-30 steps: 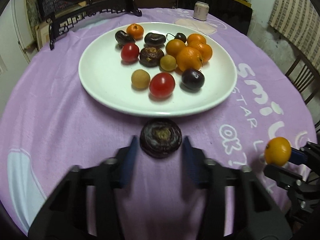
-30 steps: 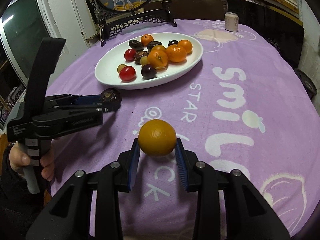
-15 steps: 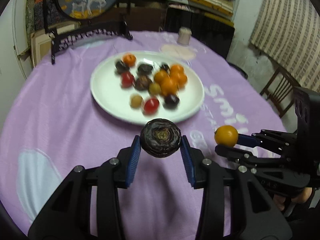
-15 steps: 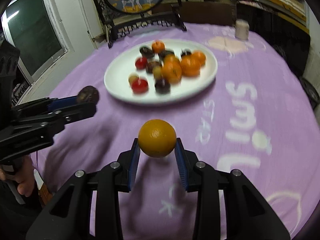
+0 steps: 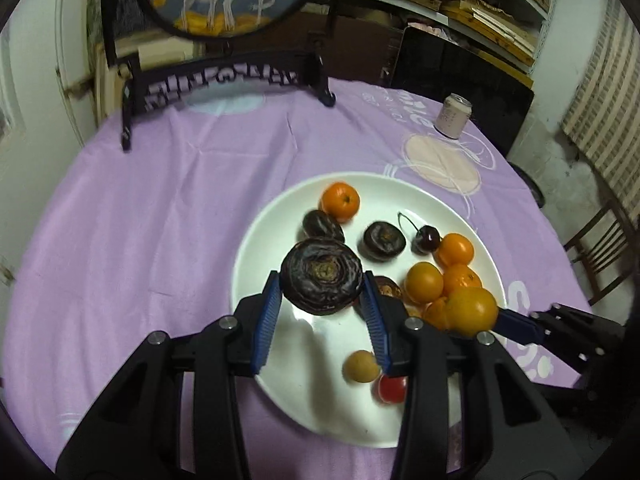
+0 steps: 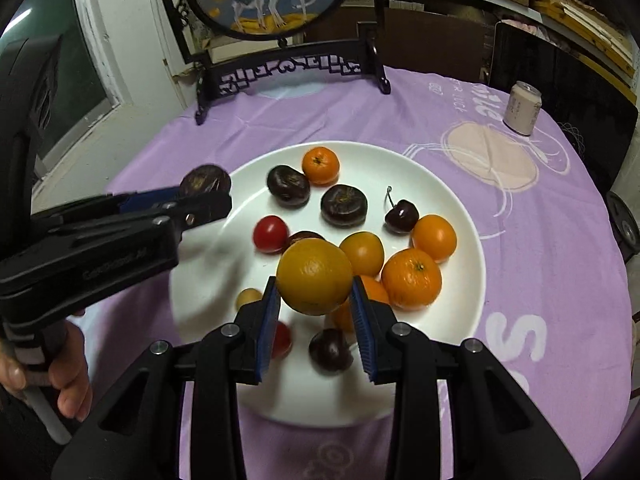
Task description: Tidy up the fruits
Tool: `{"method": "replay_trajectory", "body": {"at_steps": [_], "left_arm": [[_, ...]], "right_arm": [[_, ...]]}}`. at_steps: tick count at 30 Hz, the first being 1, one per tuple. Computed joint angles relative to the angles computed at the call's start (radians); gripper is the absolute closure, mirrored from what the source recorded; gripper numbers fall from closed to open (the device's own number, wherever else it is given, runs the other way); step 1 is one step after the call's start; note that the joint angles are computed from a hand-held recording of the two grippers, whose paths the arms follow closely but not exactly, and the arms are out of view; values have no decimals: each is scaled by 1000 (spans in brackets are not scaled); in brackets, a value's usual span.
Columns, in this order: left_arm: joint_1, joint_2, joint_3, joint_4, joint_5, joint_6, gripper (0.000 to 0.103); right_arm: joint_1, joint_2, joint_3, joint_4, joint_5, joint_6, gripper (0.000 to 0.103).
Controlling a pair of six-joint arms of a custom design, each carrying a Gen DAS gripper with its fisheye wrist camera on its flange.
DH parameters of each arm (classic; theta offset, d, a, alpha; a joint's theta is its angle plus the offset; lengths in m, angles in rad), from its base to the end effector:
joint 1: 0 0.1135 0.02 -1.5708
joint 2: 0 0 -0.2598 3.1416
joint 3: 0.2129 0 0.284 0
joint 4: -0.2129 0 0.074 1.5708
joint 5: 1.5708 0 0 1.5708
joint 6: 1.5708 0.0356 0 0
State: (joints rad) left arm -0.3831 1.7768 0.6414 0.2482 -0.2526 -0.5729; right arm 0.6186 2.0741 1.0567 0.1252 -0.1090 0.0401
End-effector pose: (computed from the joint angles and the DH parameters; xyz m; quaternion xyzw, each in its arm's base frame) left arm 0.2938 -0.1088 0.0573 -0.1306 0.9264 -0.0476 0.3498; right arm 0.3325 0.2414 0.0513 -0.2859 0.8973 0.1561 0.2979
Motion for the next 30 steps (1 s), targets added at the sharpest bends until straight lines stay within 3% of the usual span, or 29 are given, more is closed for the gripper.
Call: {"method": "replay_trajectory", "body": {"at_steps": [6, 7, 8, 9, 11, 12, 16, 18, 24, 30], "left_arm": [[17, 30, 5, 27, 33, 25, 60], [16, 20, -5, 35, 25, 24, 45], [10, 4, -21, 45, 6, 21, 34], [3, -9, -38, 63, -19, 18, 21], [-21, -44, -81, 90, -82, 16, 20], [-26, -55, -94, 95, -89, 18, 16], [-59, -106, -156, 115, -74, -29, 10], [-123, -139, -186, 94, -129, -71, 6], [-401, -238, -230, -118, -366, -275, 2], [-549, -242, -204, -259, -432, -411, 2]], "right_arm": [[-2, 48, 33, 38, 19, -2, 67], [-4, 48, 24, 59, 29, 3, 56], [-4, 39, 2, 92, 45, 9, 35], [-5, 29, -22, 128, 62, 15, 29], [-8, -13, -99, 211, 98, 28, 10], [-12, -36, -139, 248, 102, 35, 7], [-29, -135, -263, 287, 58, 77, 6], [-28, -182, -318, 282, 46, 75, 4], [21, -270, -471, 292, 145, 80, 1], [30, -300, -547, 290, 159, 126, 1]]}}
